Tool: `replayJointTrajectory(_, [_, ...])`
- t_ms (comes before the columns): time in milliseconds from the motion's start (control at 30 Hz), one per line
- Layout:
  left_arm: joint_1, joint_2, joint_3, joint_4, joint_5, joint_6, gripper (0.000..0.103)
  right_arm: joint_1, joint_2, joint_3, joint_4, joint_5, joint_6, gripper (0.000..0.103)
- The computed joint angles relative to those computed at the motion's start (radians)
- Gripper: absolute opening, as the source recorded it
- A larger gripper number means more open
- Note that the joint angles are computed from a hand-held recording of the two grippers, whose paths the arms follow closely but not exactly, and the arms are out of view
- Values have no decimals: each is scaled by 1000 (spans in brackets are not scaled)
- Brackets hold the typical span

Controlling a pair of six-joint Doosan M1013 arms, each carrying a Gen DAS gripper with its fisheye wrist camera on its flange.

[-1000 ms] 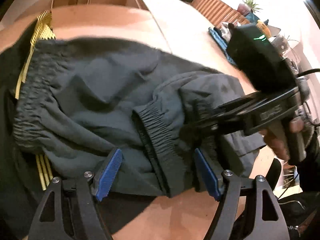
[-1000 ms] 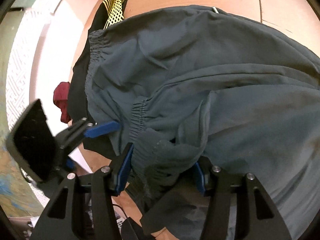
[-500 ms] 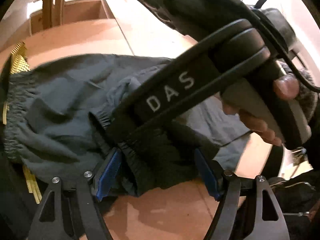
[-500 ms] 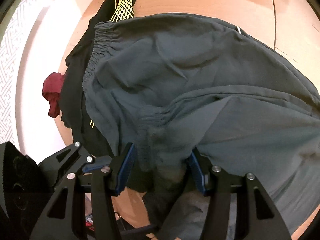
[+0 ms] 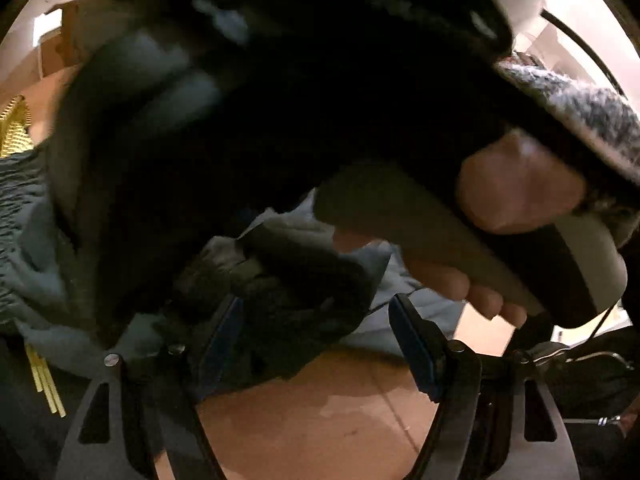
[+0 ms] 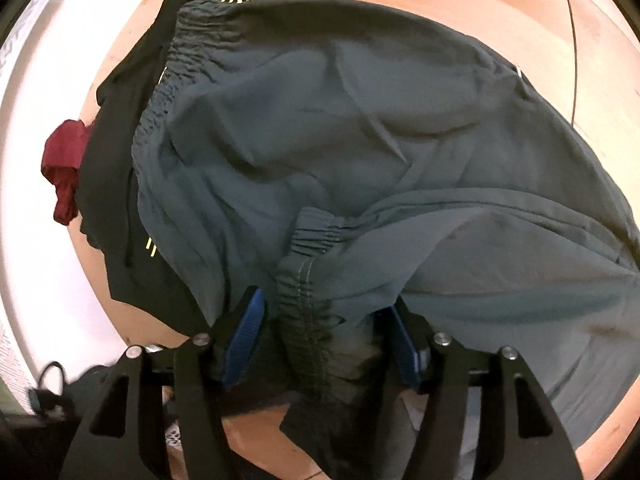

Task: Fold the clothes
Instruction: 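Press and smooth the folded trousers with the right gripper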

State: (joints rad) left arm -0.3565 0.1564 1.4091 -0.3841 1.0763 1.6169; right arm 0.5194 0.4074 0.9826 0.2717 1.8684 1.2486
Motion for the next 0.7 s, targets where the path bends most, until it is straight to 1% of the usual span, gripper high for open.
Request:
replayJointTrajectory(67, [6,-22,19,36,-15,-25,73,-1,-3,6,6,-4,-7,60])
replayJointTrajectory(100, [7,-29,26,67,-16,-47,74,-7,0,4,26,2,12,61])
replayJointTrajectory(167, [4,-38,37,155,-5,-111,74,-19,8,-1,62,13,51,62])
replayJointTrajectory(200, [5,-40,42,179,2,-133,73,-21,13,-5,72,21,65,63])
replayJointTrajectory(267, [10,-35,50,161,10,-131,73,-24,21,-13,87,33,90,62])
replayJointTrajectory(400, [3,-22,49,124,10,-95,73,-8,14,-4,53,17,74,63])
replayJointTrajectory(500, [2,-16,42,67,1,-58,74,10,4,8,15,-5,52,66])
replayJointTrajectory(633, [9,-23,50,-22,-22,-11,74,35,-15,34,-43,-44,9,67])
replayJointTrajectory(700, [5,-31,56,-35,-33,-3,74,41,-26,49,-55,-66,-9,67])
